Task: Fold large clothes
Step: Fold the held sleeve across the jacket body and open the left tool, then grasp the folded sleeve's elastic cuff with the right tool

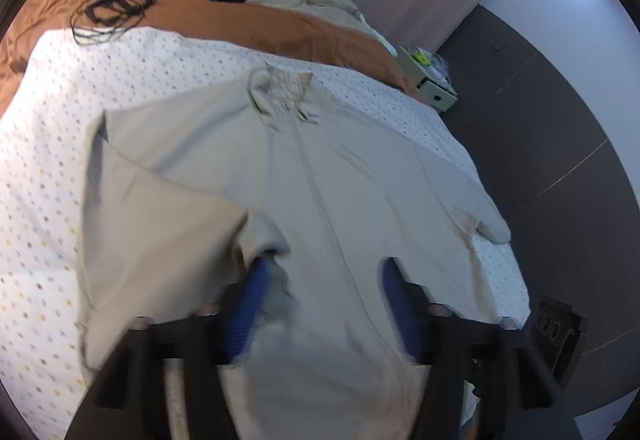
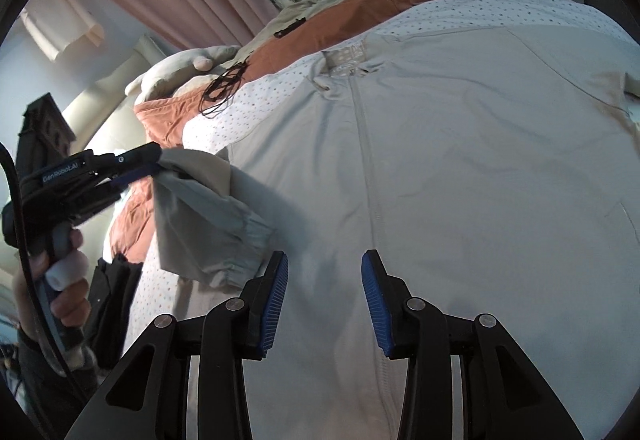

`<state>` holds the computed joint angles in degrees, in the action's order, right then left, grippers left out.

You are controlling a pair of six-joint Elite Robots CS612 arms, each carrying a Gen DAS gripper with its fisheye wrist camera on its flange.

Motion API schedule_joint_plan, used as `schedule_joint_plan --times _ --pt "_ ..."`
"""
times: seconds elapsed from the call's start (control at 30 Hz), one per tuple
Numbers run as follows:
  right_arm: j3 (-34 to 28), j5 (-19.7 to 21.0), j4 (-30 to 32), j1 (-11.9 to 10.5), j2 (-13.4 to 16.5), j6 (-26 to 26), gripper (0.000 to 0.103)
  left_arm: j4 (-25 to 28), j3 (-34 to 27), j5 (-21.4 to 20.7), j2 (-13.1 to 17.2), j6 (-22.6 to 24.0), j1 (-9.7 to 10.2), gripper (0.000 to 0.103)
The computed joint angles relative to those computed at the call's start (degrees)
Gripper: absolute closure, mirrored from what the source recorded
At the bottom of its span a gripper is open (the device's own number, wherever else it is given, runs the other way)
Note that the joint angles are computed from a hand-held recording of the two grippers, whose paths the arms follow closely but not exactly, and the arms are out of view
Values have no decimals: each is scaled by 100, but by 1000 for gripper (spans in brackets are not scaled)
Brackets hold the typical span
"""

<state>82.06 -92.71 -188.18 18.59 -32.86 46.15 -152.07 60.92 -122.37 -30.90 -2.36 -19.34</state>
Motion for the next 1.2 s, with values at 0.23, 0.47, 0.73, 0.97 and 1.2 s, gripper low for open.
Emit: schedule_joint_plan --times 0.23,0.47,0.73,0.97,1.2 --pt "-93 103 83 44 54 -150 64 -823 668 46 -303 -96 127 14" --pt "-707 214 609 177 284 -678 64 -1494 1213 672 -582 -354 414 14" --pt "-1745 -209 1718 416 677 -1622 31 -1842 1666 1332 -719 -589 655 22" --pt "-2963 -419 2946 567 1225 -2402 30 -1881 1919 1611 -732 -753 857 28" --pt "-4080 -770 3957 675 1806 -2921 30 -2062 2204 1790 -760 -967 1070 28"
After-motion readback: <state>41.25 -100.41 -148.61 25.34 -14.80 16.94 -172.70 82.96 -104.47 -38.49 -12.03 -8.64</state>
